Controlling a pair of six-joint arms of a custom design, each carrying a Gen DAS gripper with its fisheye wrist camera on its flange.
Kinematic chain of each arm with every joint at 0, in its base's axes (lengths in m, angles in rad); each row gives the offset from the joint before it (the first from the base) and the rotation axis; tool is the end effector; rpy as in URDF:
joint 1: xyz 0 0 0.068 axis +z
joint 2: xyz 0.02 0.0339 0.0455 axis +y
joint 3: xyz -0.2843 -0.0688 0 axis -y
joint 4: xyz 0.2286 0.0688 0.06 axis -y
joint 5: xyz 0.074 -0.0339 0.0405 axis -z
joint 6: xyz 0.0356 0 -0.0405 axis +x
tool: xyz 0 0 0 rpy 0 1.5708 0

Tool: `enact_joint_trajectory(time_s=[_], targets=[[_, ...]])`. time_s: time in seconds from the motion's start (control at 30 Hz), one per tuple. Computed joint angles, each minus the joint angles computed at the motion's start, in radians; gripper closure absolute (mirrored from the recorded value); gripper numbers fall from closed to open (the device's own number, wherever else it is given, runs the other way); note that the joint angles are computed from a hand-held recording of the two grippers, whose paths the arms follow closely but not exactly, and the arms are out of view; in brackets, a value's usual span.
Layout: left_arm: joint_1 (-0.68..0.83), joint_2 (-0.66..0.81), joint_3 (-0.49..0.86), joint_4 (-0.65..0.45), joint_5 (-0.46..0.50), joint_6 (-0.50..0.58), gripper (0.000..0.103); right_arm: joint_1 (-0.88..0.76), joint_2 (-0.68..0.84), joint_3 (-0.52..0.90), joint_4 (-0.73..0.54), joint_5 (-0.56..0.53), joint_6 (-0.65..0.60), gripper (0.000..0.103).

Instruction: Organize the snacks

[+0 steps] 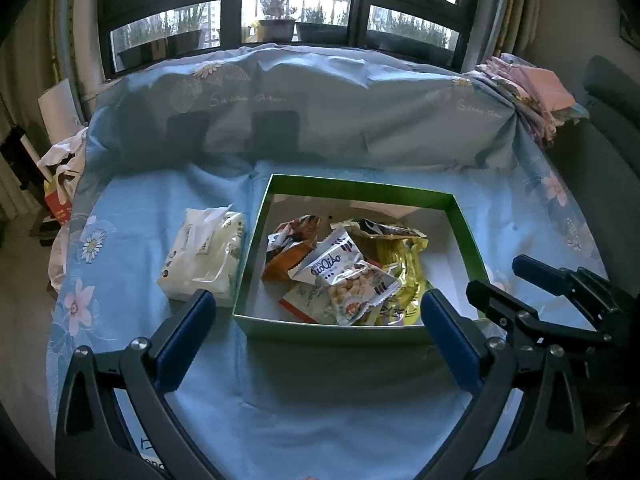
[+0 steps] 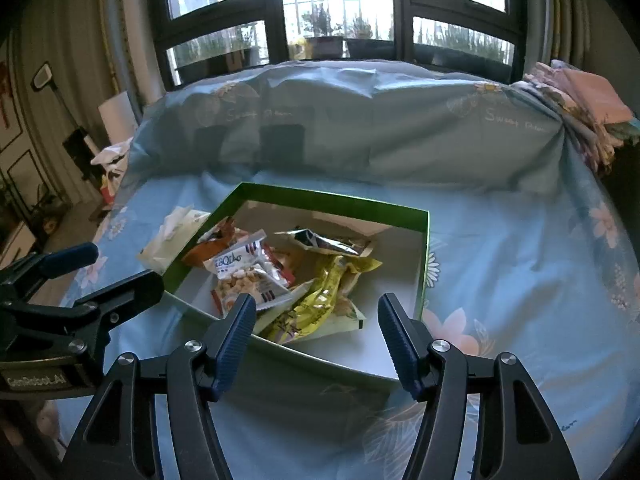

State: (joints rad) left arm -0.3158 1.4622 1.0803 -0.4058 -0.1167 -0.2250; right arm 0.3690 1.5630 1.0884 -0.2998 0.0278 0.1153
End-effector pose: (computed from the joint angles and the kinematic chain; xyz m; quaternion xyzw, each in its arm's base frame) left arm 0.2872 -0.0895 0.2891 0.0196 0.9228 -0.0498 0.3815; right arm 0.3052 0.1170 0.2701 -0.1113 0.9149 0.0805 0.3795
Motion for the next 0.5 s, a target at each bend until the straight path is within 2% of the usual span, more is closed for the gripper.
enact_joint_trajectory(time_s=[0.5], targets=[[0.008, 0.036, 0.021, -0.012, -0.003, 0.006, 0.0, -0.008, 0.022, 0.013, -0.009, 0.001, -0.003, 0.039]])
